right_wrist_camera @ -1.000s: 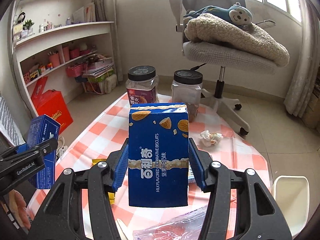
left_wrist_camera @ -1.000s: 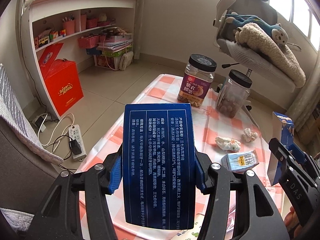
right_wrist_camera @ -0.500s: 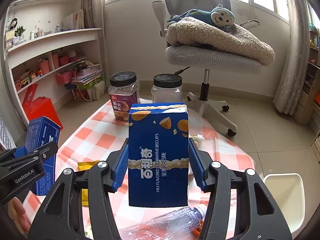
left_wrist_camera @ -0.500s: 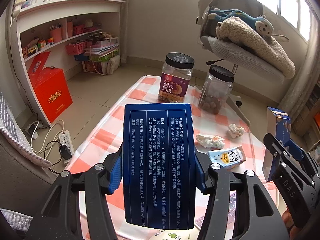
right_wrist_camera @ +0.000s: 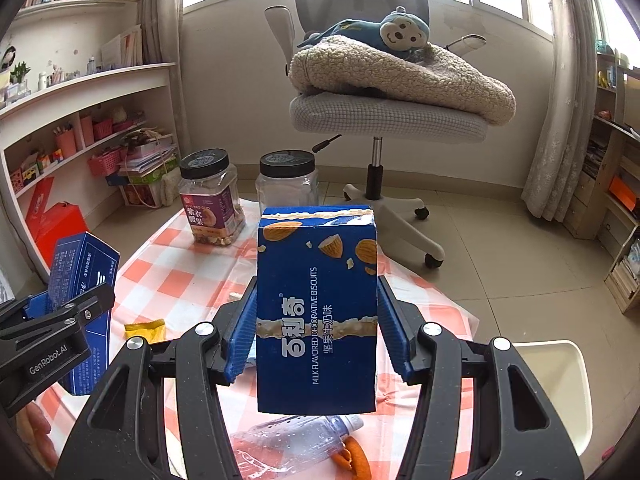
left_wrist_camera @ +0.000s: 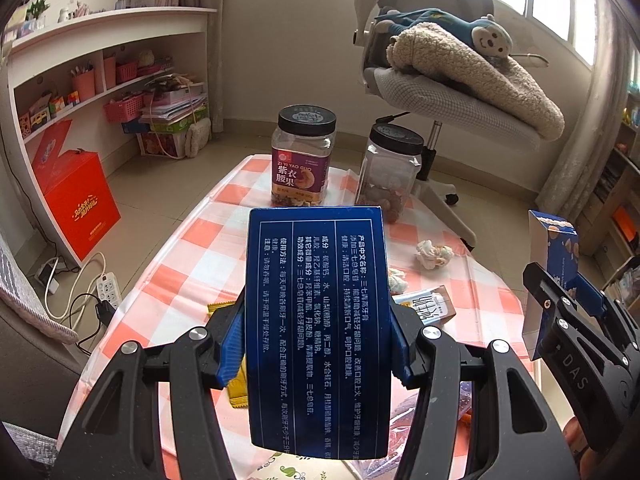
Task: Collect trash
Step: 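Carry both blue boxes over the white bin and release them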
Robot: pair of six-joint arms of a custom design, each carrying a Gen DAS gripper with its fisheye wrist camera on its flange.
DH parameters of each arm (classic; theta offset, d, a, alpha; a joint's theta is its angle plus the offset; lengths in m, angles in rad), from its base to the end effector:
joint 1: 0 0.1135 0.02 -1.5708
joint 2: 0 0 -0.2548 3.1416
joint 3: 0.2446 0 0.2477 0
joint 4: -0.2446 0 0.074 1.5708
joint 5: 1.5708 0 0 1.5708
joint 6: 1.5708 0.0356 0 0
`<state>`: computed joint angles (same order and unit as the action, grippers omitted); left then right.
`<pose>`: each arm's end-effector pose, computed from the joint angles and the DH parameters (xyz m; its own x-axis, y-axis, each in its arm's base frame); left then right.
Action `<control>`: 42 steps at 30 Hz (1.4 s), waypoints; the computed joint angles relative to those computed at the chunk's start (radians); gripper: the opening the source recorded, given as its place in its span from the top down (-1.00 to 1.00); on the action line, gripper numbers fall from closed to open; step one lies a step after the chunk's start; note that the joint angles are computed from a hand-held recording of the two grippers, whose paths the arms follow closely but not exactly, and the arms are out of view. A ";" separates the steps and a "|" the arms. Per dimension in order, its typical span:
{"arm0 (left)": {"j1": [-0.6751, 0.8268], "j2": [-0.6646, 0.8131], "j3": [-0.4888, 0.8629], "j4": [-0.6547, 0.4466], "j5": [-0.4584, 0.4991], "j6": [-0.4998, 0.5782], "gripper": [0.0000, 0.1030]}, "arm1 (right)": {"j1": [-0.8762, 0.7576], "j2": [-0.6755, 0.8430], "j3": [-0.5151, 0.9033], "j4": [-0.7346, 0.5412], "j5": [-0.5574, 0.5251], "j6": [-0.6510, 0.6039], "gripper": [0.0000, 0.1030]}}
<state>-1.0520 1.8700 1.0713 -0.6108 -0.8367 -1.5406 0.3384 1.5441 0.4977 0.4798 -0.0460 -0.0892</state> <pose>0.1823 -0.2661 0.1301 -0.5372 -0.4096 -0.7373 -0.4734 0.8699 -0.1384 0.2616 0.0938 0.1314 -0.4715 -0.2603 -0.8426 -0.4119 0.9098 -0.0506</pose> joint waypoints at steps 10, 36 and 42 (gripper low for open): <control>-0.007 0.086 0.113 0.025 0.004 0.082 -0.10 | -0.123 -0.037 -0.005 -0.025 -0.043 -0.026 -0.02; -0.037 0.387 0.556 0.044 0.059 0.324 -0.10 | -0.657 -0.026 0.114 -0.128 -0.221 -0.107 -0.16; -0.049 0.546 0.816 0.031 0.112 0.432 -0.10 | -0.799 0.027 0.171 -0.113 -0.246 -0.092 -0.66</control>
